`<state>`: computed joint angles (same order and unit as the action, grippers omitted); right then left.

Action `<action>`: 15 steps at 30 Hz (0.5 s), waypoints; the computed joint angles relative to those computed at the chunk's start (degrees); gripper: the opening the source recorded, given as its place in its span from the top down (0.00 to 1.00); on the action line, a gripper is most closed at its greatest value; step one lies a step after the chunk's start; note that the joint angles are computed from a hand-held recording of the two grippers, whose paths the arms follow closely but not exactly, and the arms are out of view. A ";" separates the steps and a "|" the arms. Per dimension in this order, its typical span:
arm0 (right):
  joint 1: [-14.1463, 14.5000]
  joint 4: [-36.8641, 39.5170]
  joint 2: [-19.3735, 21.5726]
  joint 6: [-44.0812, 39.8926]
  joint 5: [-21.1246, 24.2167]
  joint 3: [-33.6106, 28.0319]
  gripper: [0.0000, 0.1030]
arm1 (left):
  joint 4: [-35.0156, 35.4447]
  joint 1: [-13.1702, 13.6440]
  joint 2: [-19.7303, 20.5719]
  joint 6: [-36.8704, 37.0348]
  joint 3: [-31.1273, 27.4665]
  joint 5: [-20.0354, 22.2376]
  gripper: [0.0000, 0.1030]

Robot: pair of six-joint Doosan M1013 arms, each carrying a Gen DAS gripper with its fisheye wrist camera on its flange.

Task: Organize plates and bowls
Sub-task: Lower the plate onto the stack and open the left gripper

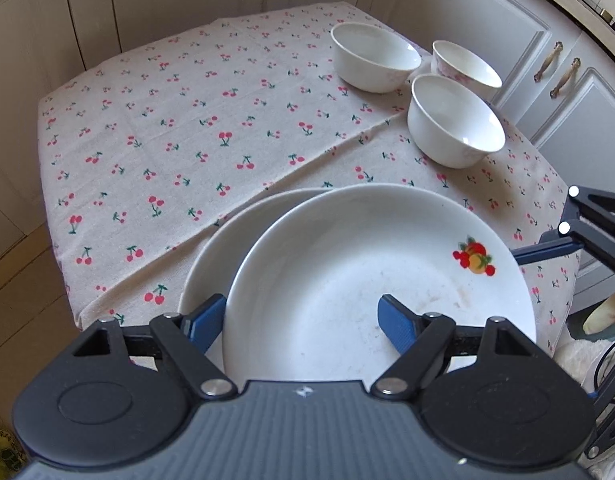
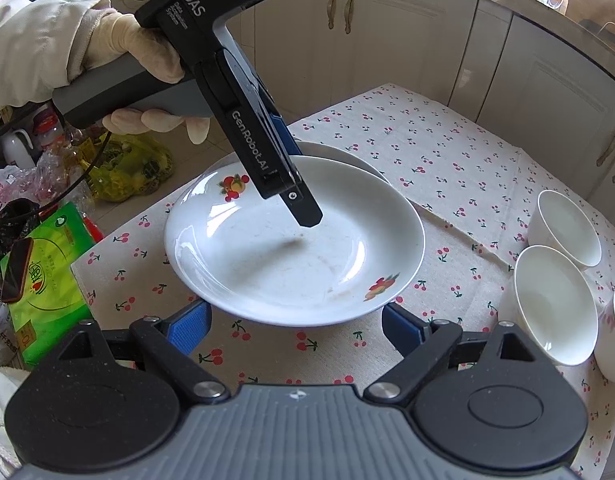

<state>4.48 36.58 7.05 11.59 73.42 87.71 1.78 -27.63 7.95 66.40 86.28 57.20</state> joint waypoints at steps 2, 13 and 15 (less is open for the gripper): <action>0.04 0.10 -0.04 -0.33 -0.25 0.16 0.08 | 0.51 -0.06 -0.17 -0.33 0.07 -0.14 0.20; 0.84 0.04 -0.20 -1.15 -2.49 1.17 0.07 | 0.78 0.37 -0.95 -1.91 1.22 -2.39 0.16; 0.68 0.46 -0.02 -1.21 -2.10 1.10 0.06 | 1.67 0.12 -0.96 -2.76 1.17 -2.40 0.16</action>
